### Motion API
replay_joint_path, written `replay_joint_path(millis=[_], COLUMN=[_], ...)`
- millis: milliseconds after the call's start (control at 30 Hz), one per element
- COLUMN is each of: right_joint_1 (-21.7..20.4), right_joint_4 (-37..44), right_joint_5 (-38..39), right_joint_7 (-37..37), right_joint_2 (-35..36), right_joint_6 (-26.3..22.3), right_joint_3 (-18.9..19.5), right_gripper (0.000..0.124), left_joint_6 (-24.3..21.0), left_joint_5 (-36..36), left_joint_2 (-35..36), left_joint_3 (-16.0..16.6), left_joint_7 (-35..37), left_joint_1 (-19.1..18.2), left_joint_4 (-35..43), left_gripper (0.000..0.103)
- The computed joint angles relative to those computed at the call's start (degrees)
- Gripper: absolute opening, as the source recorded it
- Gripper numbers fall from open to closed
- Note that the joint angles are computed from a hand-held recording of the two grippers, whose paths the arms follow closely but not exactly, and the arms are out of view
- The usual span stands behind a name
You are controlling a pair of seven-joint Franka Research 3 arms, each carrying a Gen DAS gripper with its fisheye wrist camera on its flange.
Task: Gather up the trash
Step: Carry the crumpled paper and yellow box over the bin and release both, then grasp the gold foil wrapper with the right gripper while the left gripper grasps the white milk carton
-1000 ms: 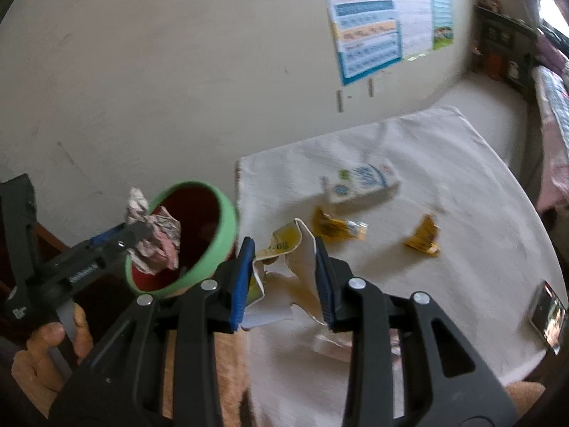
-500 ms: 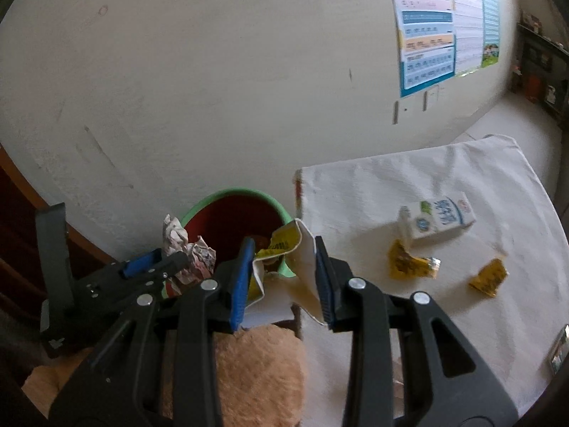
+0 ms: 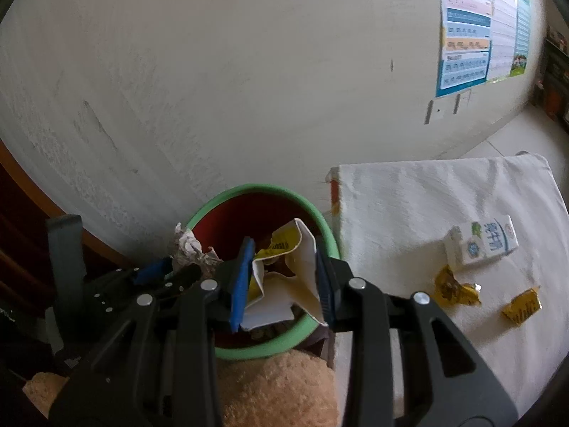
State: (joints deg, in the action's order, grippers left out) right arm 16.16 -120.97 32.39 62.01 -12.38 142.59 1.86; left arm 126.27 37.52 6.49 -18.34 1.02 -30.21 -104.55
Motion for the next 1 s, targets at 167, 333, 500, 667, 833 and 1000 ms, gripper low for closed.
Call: replay_joint_path(millis=[167, 333, 500, 667, 833, 1000], right_joint_1=[0.7, 0.9, 0.3, -2.0, -6.7, -14.7], right_joint_4=[0.0, -0.7, -1.4, -3.4, -7.5, -8.0], right_joint_5=[0.6, 2.1, 3.6, 2.5, -0.3, -9.9], right_joint_7=[-0.6, -1.6, -2.0, -0.9, 2.1, 10.2], right_joint_2=[0.7, 0.4, -0.8, -3.2, -6.4, -4.1], right_joint_6=[0.8, 0.2, -0.9, -2.3, -1.5, 2.6], right_joint_3=[0.4, 0.0, -0.9, -2.2, -4.6, -5.6], right_gripper=[0.037, 0.043, 0.049, 0.054, 0.056, 0.058], left_joint_6=[-0.1, -0.3, -1.4, -2.1, -1.9, -2.1], left_joint_5=[0.0, 0.8, 1.0, 1.2, 1.5, 2.8], left_joint_2=[-0.2, -0.3, 0.2, 1.0, 2.4, 5.5], left_joint_3=[0.1, 0.2, 0.1, 0.1, 0.2, 0.5], left_joint_7=[0.6, 0.3, 0.6, 0.9, 1.7, 4.1], left_joint_1=[0.3, 0.3, 0.1, -0.4, -0.9, -2.6], left_joint_4=[-0.3, -0.2, 0.7, 2.0, 3.7, 8.5], left_gripper=[0.043, 0.057, 0.063, 0.064, 0.064, 0.064])
